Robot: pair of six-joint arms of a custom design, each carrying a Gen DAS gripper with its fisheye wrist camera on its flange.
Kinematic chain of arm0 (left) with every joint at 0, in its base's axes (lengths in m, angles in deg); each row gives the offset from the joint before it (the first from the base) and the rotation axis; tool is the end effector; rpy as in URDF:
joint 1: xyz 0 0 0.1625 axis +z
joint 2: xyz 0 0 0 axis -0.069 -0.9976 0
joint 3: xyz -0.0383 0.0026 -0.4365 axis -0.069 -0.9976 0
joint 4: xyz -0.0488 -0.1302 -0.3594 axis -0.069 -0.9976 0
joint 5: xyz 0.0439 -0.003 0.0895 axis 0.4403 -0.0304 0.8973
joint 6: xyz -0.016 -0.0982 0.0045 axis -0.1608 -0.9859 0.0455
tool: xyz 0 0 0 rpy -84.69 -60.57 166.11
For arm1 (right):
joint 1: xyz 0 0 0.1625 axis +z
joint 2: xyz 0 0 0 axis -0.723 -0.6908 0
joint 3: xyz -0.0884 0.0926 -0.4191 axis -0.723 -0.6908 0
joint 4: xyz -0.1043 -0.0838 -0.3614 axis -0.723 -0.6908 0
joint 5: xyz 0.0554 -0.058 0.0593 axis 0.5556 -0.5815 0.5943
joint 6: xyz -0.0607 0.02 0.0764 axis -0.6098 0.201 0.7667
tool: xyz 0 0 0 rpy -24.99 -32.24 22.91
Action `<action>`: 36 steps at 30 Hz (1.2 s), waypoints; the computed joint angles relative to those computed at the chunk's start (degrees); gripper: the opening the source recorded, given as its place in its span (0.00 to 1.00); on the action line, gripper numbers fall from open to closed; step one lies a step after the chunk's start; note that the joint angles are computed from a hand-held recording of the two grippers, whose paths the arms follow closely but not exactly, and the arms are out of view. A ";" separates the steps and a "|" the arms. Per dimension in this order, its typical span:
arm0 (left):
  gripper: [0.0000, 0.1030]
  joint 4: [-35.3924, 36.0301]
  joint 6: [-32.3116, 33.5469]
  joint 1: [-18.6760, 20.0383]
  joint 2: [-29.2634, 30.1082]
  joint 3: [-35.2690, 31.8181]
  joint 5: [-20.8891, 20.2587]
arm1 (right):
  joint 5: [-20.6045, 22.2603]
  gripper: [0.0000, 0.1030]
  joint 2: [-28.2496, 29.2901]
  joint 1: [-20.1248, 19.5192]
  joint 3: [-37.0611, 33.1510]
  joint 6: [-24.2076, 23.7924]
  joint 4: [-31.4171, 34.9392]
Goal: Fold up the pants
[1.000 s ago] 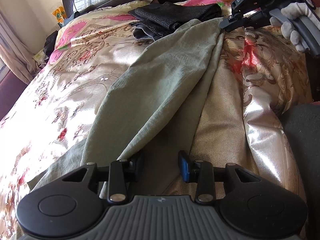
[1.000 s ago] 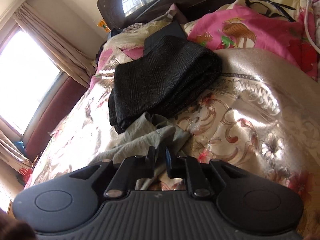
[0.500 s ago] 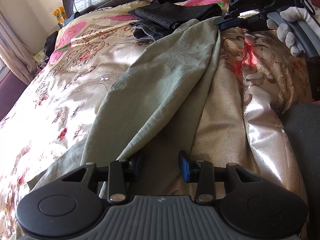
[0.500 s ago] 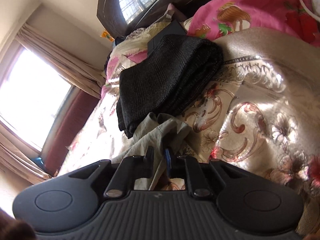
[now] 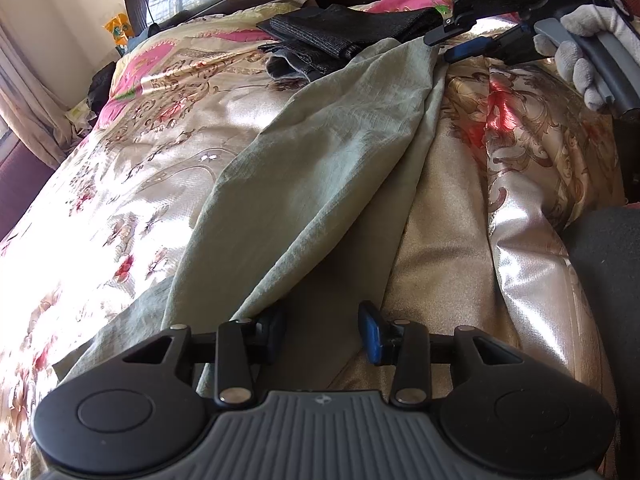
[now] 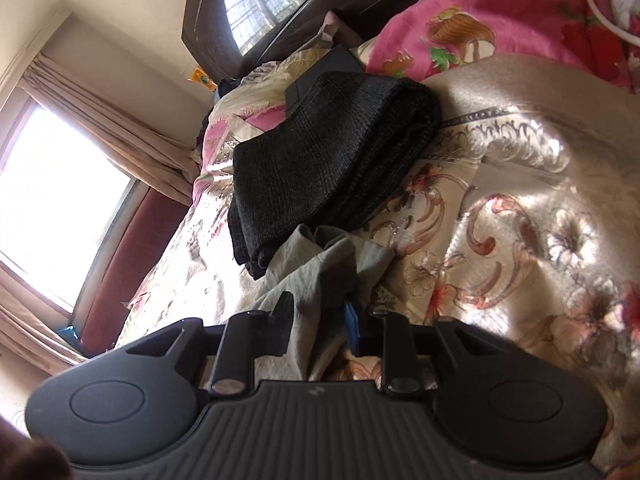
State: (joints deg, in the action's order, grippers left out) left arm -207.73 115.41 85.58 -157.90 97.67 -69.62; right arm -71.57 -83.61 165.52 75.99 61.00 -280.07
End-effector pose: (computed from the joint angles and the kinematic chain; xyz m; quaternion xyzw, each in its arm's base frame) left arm 0.0704 -0.6075 0.3902 0.6623 0.7093 -0.0947 0.2220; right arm 0.3279 -0.4784 -0.0380 -0.2506 -0.7292 0.6316 0.0807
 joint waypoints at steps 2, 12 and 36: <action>0.52 0.23 -0.11 0.12 0.11 -0.26 -0.18 | -1.69 0.31 -0.66 0.57 0.59 3.06 2.97; 0.52 0.26 -0.37 0.21 0.05 -0.20 -0.35 | -0.84 0.37 0.14 -1.22 -1.78 5.49 4.26; 0.56 0.85 -0.74 0.47 0.73 -1.15 -0.98 | -3.68 0.35 1.22 -0.30 -3.35 7.50 6.20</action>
